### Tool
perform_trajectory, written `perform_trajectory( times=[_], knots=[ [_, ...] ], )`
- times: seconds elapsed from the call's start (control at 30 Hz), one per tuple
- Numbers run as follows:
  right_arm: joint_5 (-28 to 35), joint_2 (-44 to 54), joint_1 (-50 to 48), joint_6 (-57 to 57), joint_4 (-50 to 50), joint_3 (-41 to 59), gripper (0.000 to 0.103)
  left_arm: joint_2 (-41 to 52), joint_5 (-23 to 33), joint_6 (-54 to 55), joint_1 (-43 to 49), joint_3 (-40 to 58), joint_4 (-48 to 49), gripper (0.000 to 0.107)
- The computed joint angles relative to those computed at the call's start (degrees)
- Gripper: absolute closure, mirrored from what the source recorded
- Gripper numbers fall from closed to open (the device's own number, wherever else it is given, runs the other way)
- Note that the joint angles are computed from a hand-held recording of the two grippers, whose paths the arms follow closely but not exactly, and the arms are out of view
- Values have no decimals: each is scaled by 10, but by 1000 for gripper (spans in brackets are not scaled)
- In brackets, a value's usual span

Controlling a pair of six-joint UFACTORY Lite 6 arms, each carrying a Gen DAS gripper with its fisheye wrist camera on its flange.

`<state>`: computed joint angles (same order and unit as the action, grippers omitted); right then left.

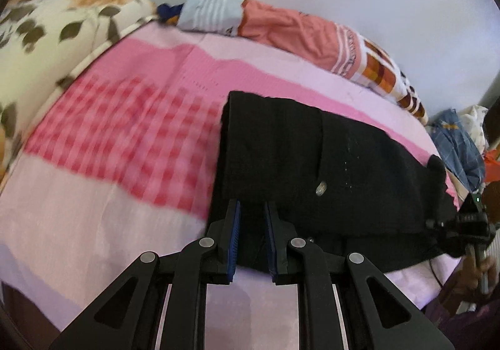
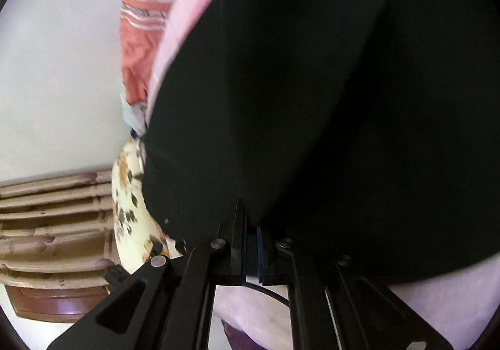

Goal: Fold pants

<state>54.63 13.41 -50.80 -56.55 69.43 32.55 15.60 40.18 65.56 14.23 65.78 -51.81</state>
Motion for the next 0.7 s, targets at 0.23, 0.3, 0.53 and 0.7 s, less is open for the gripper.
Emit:
perform_trajectory(
  times=[0.23,0.3,0.53,0.7],
  knots=[
    [31,37,-3,-48,35,-6,94,-100,-73,11,-8,-77,12,91],
    [56,52,-27,-70,38,-2,90,-153,-96,7,-29,-96,9,90],
    [201,252,-197,-194,125,116,72,-182,-70,-29,-194,-82,-36,52],
    [288,366,-239,-168,190,249,68,-88,-135,-117,-343,-53,26,52]
  ],
)
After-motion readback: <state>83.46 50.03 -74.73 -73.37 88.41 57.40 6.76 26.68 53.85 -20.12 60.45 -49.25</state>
